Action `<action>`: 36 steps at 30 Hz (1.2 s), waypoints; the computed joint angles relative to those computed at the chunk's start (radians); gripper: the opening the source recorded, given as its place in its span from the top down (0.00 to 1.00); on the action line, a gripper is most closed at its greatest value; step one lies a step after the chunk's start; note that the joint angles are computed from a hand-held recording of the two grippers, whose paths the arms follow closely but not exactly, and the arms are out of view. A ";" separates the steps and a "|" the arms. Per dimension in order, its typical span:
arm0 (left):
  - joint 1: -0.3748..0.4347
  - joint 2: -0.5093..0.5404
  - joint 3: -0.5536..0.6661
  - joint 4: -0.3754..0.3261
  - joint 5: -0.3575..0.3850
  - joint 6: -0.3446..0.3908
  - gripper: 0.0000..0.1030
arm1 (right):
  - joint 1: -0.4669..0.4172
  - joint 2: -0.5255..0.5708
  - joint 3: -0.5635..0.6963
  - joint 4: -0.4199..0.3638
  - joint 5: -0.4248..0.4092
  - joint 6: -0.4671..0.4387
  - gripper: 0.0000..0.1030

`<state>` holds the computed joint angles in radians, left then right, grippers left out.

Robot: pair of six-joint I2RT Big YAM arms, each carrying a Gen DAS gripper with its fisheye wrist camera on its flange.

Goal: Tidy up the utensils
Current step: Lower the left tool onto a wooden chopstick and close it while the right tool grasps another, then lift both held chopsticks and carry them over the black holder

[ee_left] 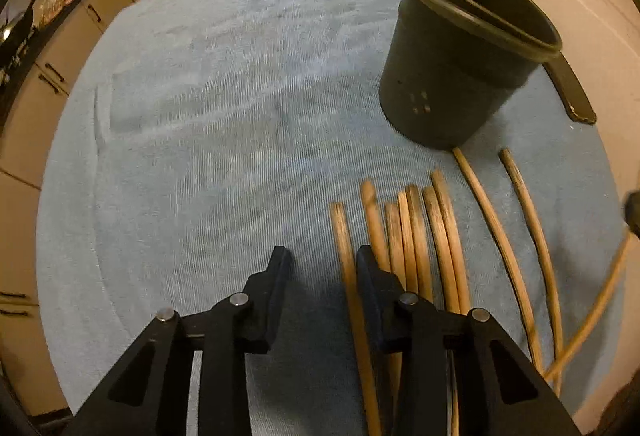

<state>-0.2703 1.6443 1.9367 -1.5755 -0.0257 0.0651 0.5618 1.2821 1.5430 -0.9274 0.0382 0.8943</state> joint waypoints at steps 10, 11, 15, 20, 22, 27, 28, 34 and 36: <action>0.083 -0.055 -0.021 0.107 0.135 -0.049 0.93 | 0.075 -0.034 0.048 -0.014 0.092 -0.050 0.93; 0.096 -0.077 -0.028 0.123 0.158 -0.057 0.93 | 0.088 -0.035 0.059 -0.019 0.110 -0.060 0.93; 0.152 -0.202 -0.070 0.217 0.223 -0.077 0.93 | 0.146 -0.041 0.088 -0.025 0.184 -0.085 0.93; 0.209 -0.324 -0.103 0.269 0.301 -0.098 0.93 | 0.239 -0.023 0.162 -0.072 0.298 -0.119 0.93; 0.235 -0.349 -0.089 0.256 0.321 -0.076 0.93 | 0.280 -0.008 0.199 -0.103 0.355 -0.134 0.93; 0.242 -0.431 -0.126 0.271 0.332 -0.056 0.93 | 0.324 0.013 0.252 -0.141 0.407 -0.144 0.93; 0.252 -0.446 -0.136 0.271 0.337 -0.047 0.93 | 0.334 0.017 0.264 -0.152 0.425 -0.148 0.93; 0.274 -0.467 -0.101 0.285 0.387 -0.077 0.93 | 0.351 0.012 0.292 -0.163 0.474 -0.169 0.93; 0.273 -0.446 -0.059 0.294 0.378 -0.096 0.93 | 0.337 0.010 0.308 -0.162 0.481 -0.185 0.93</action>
<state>0.0029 1.1982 1.8779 -1.2815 0.3519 -0.0305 0.8987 1.2920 1.8509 -1.0890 0.5193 0.7093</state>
